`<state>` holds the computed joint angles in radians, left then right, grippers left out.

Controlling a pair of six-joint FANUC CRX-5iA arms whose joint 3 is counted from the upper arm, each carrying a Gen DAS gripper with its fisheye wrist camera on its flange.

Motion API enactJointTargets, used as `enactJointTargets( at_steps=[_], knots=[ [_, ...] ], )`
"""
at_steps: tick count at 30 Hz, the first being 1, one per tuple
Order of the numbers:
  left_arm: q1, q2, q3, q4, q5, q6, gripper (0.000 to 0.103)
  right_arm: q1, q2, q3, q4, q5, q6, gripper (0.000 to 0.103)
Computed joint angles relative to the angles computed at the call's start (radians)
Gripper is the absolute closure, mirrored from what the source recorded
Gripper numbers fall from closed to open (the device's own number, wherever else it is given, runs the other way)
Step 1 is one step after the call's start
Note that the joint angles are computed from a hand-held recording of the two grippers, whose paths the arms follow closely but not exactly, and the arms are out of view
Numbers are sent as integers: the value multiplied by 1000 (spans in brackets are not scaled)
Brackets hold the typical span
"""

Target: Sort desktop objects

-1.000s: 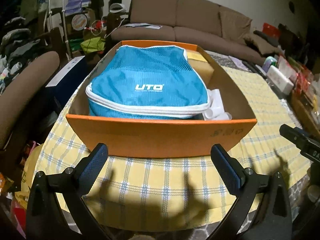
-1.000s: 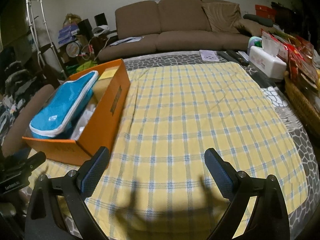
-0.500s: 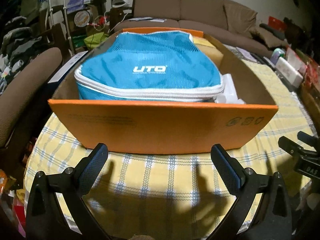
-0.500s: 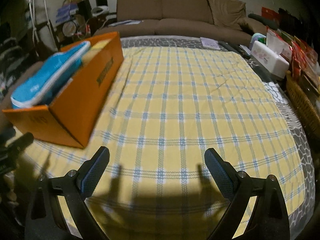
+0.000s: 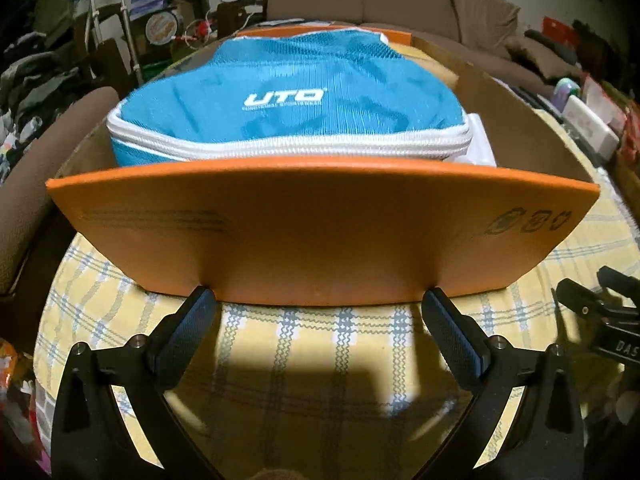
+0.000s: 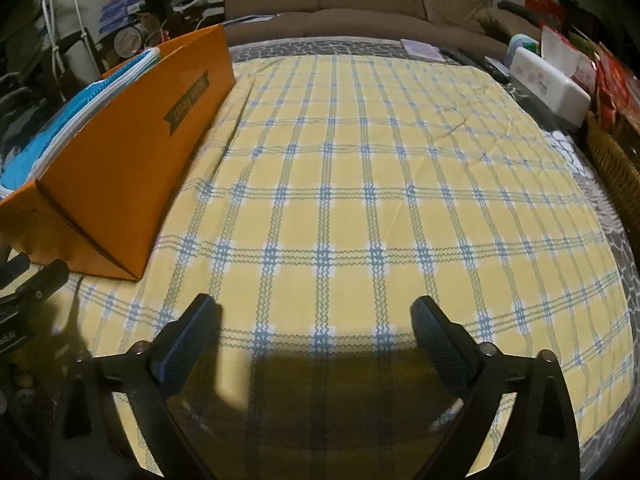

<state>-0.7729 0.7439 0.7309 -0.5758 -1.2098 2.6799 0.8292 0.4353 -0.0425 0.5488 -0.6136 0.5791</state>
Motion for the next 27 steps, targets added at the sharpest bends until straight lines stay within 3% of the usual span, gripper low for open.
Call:
enactJointTargets(
  at_steps=[11,27],
  knots=[
    [11,37,36,35,-19,-15,0,10,15,-15,90,-7,-69,0],
    [17,37,30,52,-7,-12,0,11,22,-6,96,-20,-69,0]
  ],
)
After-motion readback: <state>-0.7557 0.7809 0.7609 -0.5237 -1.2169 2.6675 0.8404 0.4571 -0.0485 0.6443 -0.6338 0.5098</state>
